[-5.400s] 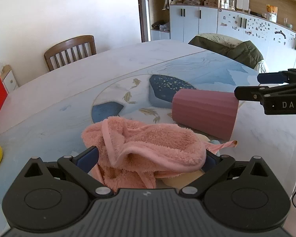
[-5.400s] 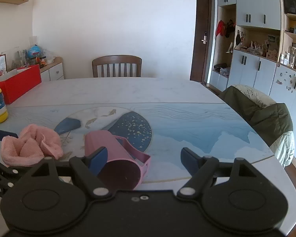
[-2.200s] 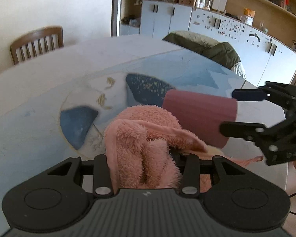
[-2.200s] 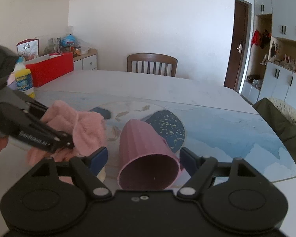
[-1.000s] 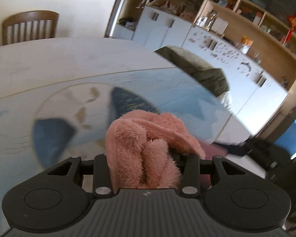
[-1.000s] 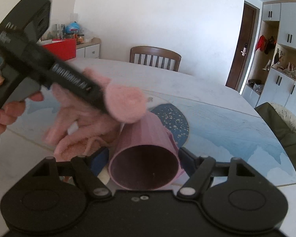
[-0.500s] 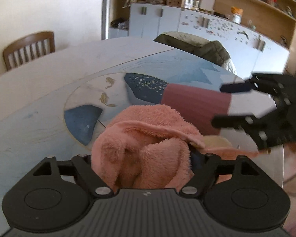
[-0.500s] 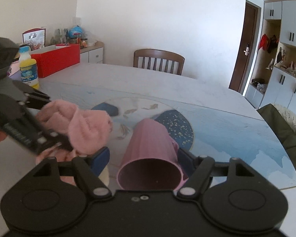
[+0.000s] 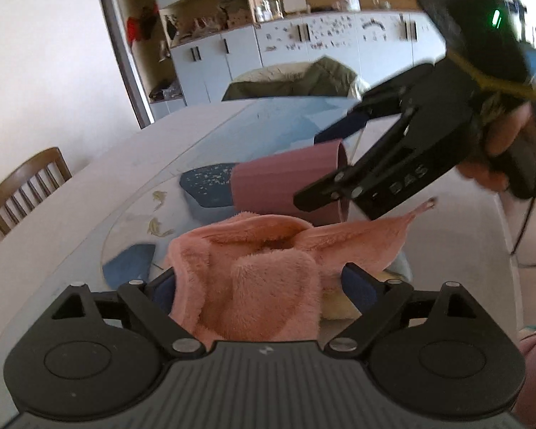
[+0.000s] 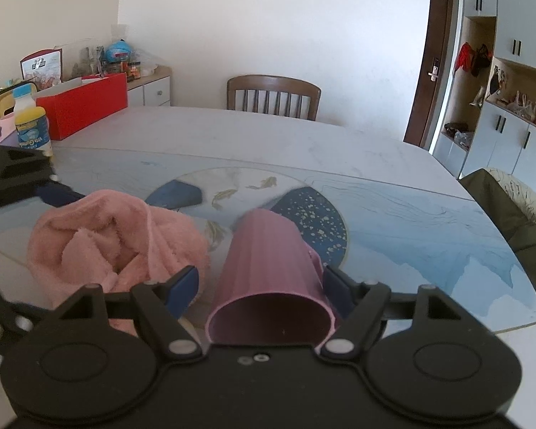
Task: Organize objects
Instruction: 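Rub the towel over the mug with the left gripper while the right gripper holds the mug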
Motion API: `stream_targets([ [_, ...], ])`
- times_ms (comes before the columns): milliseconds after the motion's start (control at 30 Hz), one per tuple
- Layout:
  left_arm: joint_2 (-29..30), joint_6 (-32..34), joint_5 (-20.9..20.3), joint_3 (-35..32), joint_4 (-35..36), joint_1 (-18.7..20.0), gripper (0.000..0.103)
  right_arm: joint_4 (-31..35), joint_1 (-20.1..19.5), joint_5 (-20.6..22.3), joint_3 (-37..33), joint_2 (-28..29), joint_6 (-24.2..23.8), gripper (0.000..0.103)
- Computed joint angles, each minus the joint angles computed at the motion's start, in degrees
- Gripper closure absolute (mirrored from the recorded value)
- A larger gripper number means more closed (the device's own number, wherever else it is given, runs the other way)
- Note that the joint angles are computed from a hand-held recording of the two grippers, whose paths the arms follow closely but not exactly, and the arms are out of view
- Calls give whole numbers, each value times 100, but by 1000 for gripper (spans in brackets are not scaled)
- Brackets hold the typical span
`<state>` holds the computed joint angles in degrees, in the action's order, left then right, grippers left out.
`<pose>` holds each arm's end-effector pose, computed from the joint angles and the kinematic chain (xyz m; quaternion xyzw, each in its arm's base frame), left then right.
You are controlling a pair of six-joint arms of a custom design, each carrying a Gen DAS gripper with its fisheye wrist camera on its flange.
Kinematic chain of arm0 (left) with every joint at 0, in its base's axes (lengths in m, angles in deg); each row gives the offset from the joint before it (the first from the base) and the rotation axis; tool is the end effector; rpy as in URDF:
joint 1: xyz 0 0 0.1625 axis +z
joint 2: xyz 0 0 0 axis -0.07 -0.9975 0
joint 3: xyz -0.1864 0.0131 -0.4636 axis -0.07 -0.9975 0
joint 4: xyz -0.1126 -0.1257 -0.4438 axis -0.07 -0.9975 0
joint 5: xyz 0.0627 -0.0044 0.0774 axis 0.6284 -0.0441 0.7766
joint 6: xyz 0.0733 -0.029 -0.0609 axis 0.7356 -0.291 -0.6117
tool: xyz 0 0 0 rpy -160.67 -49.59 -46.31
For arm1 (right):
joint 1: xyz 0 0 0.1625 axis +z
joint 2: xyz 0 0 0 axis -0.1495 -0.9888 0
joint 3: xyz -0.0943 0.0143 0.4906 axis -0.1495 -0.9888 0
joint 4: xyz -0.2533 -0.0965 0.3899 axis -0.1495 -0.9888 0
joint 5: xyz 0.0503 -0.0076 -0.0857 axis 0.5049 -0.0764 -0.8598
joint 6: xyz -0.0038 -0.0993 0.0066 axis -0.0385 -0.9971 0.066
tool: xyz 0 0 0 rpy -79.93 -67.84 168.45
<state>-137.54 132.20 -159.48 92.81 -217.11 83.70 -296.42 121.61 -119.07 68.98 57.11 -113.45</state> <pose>0.0177 -0.7120 0.3546 0.6014 0.7513 -0.2043 0.1792 0.3673 -0.6755 -0.0475 0.2823 -0.8251 0.3748 0.3148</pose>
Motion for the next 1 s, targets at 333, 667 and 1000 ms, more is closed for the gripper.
stream_targets([
  [333, 468, -1319, -441, -989, 1417, 239, 1, 190, -47, -232, -126, 92, 71, 29],
  [667, 314, -1623, -601, -795, 1421, 243, 52, -416, -134, -69, 200, 37, 89, 29],
  [1000, -9, -1939, -1033, -408, 934, 156, 79, -1135, -164, 275, 744, -87, 67, 29],
])
